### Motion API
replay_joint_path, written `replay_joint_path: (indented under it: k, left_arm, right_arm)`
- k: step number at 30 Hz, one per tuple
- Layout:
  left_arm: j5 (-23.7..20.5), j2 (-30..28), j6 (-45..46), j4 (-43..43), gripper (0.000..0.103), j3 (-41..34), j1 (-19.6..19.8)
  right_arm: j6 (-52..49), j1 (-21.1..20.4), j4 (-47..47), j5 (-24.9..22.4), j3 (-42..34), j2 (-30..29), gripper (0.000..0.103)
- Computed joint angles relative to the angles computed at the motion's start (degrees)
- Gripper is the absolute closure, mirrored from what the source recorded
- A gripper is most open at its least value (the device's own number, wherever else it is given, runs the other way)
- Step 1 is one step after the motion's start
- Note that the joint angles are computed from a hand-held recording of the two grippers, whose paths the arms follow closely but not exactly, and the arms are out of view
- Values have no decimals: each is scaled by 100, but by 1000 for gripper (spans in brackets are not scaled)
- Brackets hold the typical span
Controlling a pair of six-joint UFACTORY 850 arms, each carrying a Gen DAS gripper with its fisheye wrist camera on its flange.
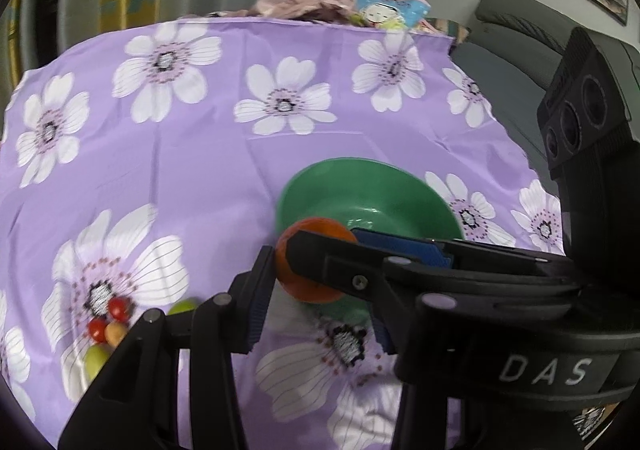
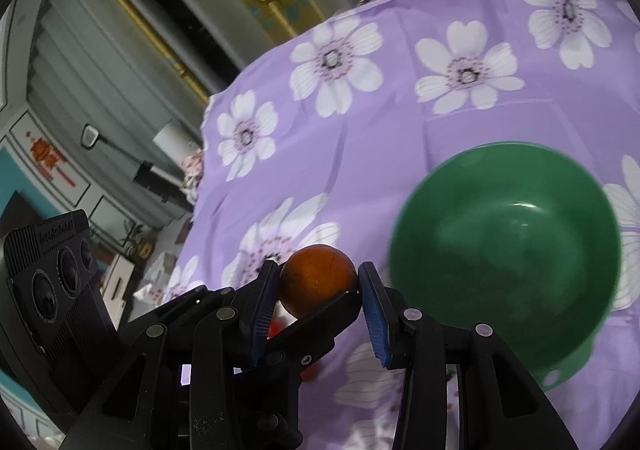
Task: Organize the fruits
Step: 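Lower the mandarin into the green bowl and open the right gripper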
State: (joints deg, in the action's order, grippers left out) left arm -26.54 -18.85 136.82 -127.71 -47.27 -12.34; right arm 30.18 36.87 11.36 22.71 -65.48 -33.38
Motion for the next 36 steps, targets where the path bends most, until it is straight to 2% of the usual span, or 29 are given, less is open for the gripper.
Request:
replay_joint_path:
  k: [7, 18, 28, 36]
  left_arm:
    - [-39, -512, -831, 926, 61, -571, -186]
    - [-137, -1278, -2274, 2333, 61, -1423, -352]
    - [-195, -1630, -3170, 3186, 61, -1780, -392]
    - [-152, -1765, -3550, 3551, 61, -1941, -438]
  right_arm:
    - [-691, -148, 876, -113, 92, 34, 60]
    - [-551, -507, 985, -387, 71, -95, 60]
    - [-375, -673, 954, -803, -78, -280, 60]
    - [-787, -695, 1435, -998, -152, -326, 60]
